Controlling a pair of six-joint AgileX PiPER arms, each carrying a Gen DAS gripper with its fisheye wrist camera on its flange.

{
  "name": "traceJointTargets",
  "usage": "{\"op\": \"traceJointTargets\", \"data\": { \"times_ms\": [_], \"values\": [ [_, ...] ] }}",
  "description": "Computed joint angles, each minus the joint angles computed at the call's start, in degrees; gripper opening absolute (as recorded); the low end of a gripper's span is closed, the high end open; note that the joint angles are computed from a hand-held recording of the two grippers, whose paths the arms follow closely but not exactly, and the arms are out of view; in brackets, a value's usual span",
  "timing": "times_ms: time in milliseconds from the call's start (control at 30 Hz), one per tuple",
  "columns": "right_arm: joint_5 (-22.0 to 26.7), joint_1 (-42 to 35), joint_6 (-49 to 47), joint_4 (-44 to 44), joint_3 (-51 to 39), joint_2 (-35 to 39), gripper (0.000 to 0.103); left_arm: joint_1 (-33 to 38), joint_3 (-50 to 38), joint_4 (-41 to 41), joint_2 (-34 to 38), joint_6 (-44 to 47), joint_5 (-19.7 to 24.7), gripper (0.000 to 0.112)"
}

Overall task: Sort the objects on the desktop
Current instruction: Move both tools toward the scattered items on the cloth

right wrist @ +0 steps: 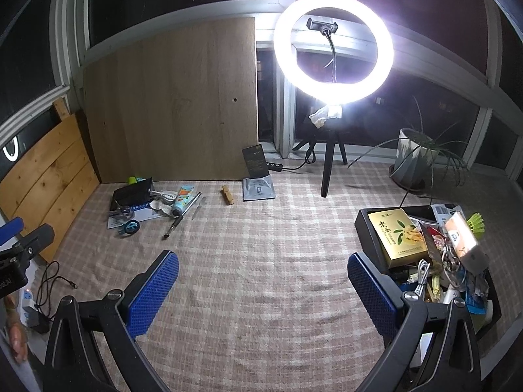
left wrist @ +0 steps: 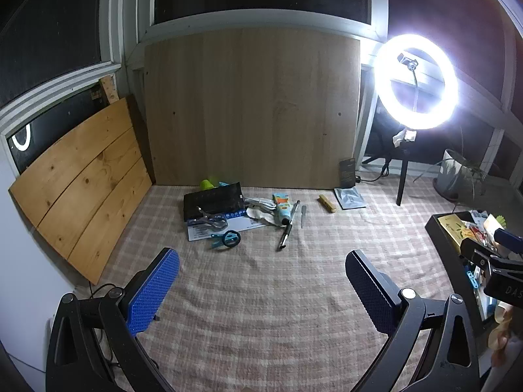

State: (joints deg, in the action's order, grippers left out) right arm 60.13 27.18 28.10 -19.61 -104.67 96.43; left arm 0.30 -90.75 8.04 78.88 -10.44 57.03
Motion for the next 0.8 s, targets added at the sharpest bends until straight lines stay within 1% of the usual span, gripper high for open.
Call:
{"op": "traceJointTargets", "data": {
  "times_ms": [600,800],
  "values": [
    [0.61,-1.68,-2.1,2.01,-3.43,4.49,0.102,2.18,-1.55,-1.99,4.78,1.57,-0.6,0.103],
    [0.97,-3.01,-3.49,4.44,-4.78,6.24,0.102,3.46,-2.05,-2.61,6.7,2.27,-1.0,0.103]
  ]
}}
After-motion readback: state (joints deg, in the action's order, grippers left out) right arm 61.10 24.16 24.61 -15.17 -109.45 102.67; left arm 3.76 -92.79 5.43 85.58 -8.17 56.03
